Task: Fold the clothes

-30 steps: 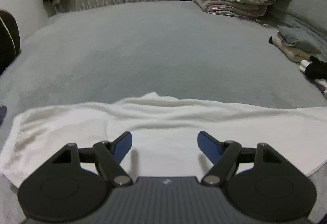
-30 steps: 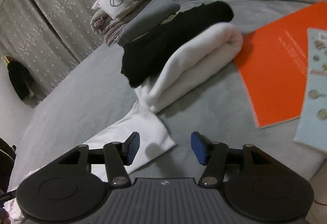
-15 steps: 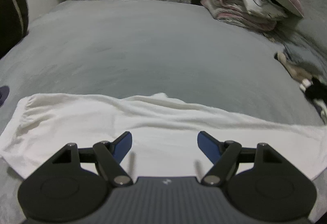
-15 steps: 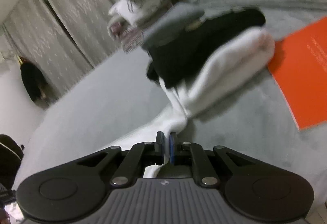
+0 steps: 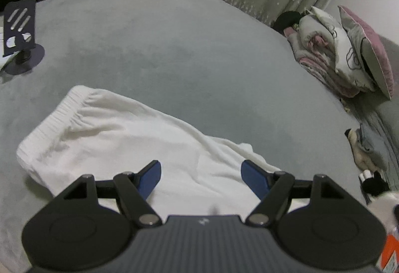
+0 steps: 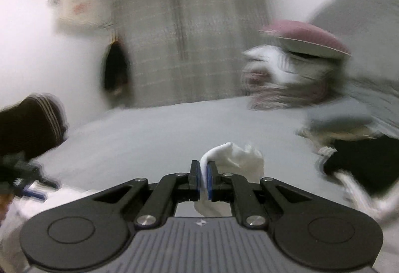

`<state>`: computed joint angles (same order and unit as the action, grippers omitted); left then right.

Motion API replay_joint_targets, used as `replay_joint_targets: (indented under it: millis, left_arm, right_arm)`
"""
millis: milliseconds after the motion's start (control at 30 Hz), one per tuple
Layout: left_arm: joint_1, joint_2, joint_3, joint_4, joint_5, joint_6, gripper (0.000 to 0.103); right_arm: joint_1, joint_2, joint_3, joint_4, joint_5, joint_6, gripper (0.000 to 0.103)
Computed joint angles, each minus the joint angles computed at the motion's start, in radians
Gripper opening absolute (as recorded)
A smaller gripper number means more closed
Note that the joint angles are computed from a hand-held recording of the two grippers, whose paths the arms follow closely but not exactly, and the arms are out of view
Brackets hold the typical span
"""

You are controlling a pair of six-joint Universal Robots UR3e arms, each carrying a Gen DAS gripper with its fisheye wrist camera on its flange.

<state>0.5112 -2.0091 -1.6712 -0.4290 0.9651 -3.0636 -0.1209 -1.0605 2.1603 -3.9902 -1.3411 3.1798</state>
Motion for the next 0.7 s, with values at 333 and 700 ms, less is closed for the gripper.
replay_joint_targets:
  millis: [333,700]
  left_arm:
    - [0.090,-0.057,0.058,-0.034,-0.062,-0.043,0.074]
    - [0.087,0.002,-0.008,-0.104,-0.166,0.120,0.074]
  right_arm:
    - [0.443,0.465,-0.836,0.567,-0.228,-0.048,0.009]
    - [0.437,0.439,-0.756,0.591,-0.179,0.050,0.036]
